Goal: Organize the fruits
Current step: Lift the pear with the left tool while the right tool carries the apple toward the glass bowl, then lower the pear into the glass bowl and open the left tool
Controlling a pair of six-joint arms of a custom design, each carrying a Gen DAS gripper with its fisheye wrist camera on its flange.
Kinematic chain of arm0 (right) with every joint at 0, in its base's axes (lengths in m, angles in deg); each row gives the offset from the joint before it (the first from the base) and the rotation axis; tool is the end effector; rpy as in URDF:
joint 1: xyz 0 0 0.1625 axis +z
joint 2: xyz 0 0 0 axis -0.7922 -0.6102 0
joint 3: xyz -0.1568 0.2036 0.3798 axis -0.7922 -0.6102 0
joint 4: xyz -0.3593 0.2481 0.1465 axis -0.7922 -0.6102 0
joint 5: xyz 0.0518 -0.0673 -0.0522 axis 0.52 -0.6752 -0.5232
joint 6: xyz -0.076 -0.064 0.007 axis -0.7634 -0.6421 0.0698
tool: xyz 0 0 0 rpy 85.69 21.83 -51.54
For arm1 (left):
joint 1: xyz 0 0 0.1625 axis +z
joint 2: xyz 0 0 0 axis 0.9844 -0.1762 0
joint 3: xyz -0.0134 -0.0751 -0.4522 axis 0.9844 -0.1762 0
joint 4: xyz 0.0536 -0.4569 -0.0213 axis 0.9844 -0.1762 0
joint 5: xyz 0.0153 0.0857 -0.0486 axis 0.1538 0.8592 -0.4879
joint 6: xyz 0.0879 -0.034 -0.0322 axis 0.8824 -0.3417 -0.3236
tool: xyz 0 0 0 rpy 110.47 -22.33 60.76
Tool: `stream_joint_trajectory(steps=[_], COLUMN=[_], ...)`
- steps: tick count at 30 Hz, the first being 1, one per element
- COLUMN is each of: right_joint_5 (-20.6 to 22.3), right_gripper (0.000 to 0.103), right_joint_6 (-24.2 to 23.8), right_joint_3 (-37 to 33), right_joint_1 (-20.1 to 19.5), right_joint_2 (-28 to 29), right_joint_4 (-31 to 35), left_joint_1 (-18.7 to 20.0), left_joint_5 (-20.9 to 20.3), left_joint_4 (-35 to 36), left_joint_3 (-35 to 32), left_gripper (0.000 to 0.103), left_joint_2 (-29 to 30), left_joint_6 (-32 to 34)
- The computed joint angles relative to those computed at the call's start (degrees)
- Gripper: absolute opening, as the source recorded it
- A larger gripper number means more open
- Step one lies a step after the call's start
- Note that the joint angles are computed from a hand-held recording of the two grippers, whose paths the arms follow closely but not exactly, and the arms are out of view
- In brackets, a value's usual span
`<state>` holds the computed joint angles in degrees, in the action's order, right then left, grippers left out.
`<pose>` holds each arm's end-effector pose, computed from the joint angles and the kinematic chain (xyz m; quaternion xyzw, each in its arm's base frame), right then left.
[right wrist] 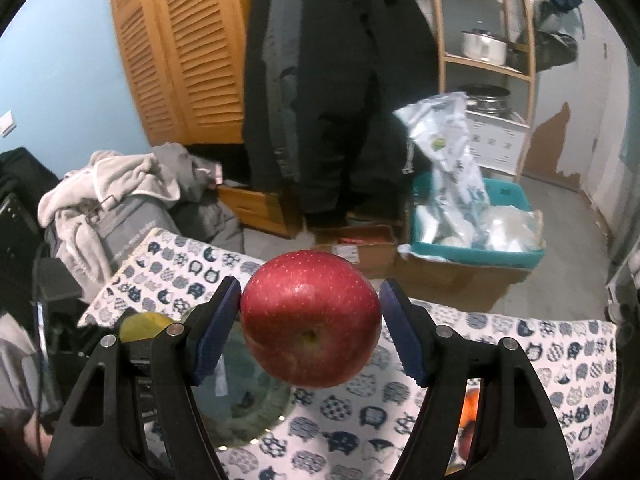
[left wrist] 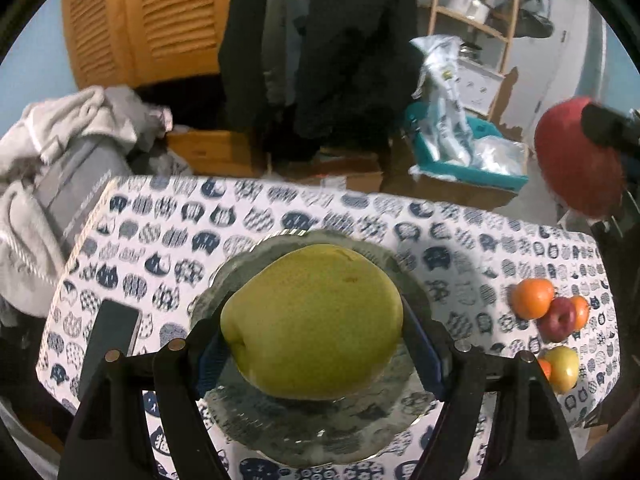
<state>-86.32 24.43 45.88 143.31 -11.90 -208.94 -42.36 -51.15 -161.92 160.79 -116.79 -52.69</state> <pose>0.1431 -0.7313 0.4316 0.4607 -0.8574 0.1995 0.1134 -0.4440 -0.6179 0.0180 -0.1162 0.8322 -0.3729 0.3935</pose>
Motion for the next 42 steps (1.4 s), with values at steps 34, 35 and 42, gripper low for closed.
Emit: stream_joint_trajectory(steps=[34,35,42], right_joint_5=[-7.0,-7.0,-7.5], right_gripper=[0.072,0.072,0.072], right_joint_6=[-4.3,-4.4,-4.1], right_joint_3=[8.8,8.8,8.6], right_joint_1=[1.5,1.4,1.3], right_joint_2=[2.3,2.3,2.7], right_joint_4=[-1.1,-1.1,-0.9], left_joint_1=[7.0,7.1,6.1], left_joint_5=[-12.1,-12.3,-12.2], left_joint_4=[-9.5,-10.2,-11.0], left_joint_3=[7.3,7.6,9.3], left_gripper=[0.079,0.079,0.079], left_joint_2=[0.3,0.1,-2.1], left_joint_6=[0.6,0.7,-2.1])
